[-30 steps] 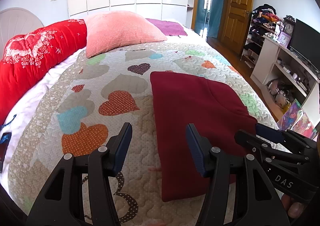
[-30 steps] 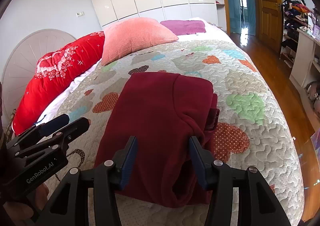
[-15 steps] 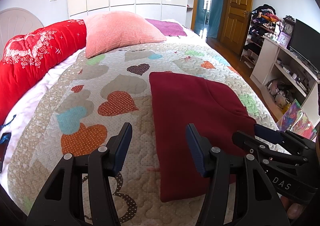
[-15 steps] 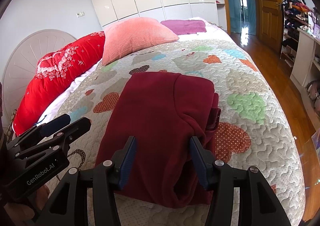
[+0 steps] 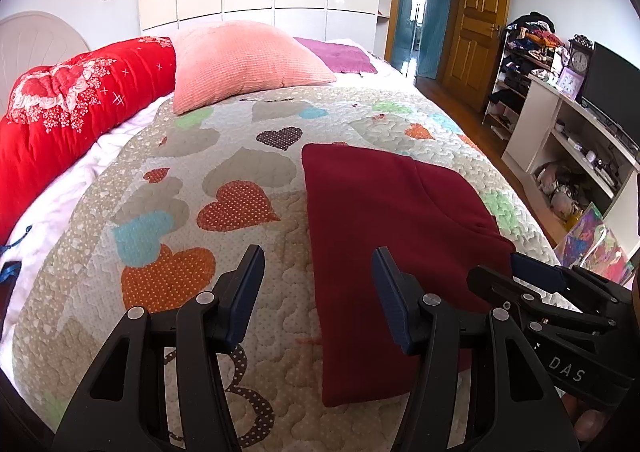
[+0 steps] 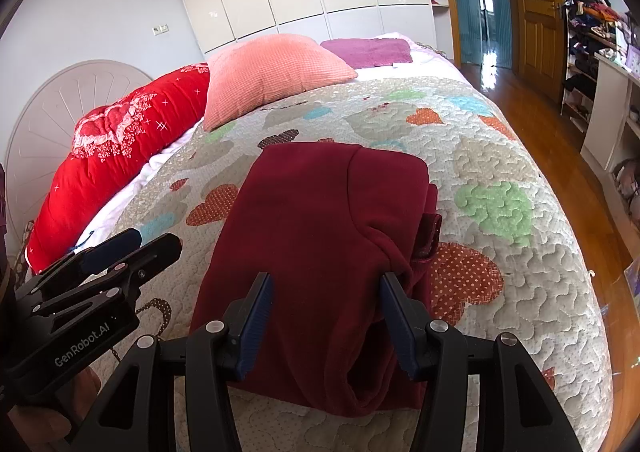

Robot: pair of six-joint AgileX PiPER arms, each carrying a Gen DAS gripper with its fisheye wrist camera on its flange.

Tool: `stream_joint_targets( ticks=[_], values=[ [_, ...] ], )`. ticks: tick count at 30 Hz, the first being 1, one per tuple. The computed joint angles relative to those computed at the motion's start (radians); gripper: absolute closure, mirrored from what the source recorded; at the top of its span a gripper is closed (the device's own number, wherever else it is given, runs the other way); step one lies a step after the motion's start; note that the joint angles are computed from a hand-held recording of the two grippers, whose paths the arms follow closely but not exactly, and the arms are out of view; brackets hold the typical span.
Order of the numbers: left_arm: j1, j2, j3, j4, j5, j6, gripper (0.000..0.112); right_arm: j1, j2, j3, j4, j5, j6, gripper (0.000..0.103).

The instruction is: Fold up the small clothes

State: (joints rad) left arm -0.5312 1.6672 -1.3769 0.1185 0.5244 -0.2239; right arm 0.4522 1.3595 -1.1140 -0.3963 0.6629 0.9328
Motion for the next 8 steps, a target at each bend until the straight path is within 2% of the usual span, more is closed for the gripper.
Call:
stream_joint_targets(
  ticks=[4, 8],
  values=[
    [0.007, -0.008, 0.018, 0.001, -0.026, 0.001, 0.057, 0.003, 0.0, 0.004, -0.002, -0.003, 0.006, 0.05],
    [0.021, -0.003, 0.01, -0.033, -0.017, 0.026, 0.057, 0.003, -0.001, 0.006, -0.001, -0.005, 0.006, 0.05]
  ],
)
